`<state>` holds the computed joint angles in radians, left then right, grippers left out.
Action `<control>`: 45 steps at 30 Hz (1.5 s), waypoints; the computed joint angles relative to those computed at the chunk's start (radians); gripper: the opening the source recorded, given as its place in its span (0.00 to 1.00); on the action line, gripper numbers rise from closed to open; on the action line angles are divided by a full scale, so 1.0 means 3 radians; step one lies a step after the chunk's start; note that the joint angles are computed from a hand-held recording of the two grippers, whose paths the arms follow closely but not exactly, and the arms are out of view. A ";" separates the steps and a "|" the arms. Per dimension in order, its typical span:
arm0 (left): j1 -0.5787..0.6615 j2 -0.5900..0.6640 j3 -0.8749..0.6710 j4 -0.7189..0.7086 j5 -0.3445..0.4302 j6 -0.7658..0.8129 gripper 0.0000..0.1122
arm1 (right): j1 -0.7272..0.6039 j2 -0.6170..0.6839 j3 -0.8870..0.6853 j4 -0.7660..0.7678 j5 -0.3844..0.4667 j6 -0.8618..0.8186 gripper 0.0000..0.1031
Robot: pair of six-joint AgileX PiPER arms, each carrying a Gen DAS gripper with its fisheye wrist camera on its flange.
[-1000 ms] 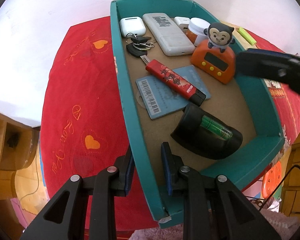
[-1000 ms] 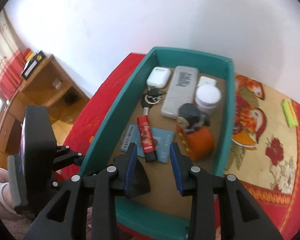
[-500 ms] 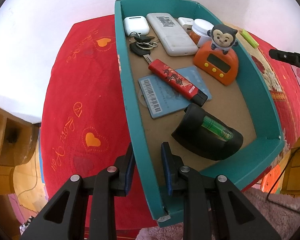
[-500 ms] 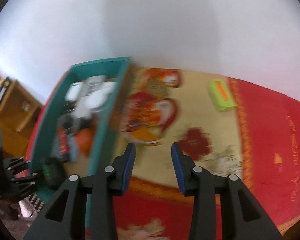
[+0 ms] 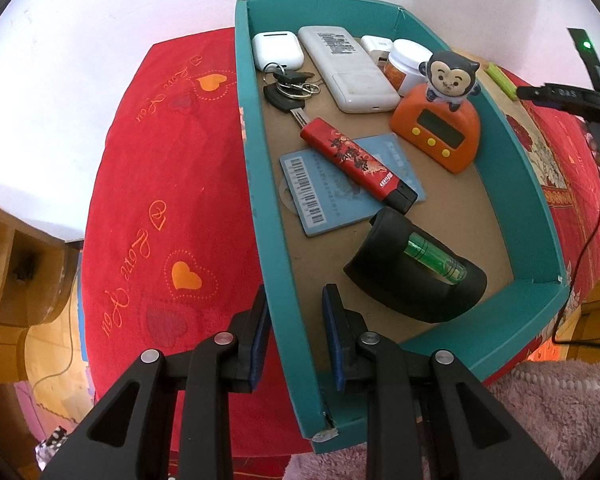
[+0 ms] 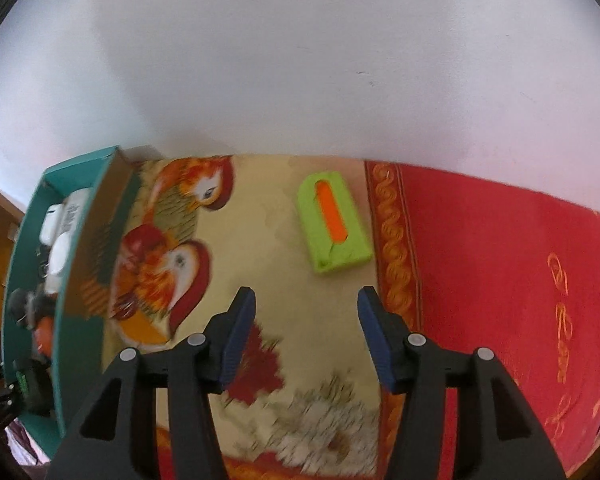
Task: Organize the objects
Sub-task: 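Move the right tool over the green-and-orange box on the bedspread, then close the right tool on the green-and-orange box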
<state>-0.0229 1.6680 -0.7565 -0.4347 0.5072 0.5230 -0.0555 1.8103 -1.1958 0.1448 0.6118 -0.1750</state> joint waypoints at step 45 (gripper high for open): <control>-0.0120 -0.0314 0.0282 0.0169 -0.0091 -0.0384 0.22 | -0.0246 0.0439 -0.0365 0.0139 0.0056 -0.0603 0.38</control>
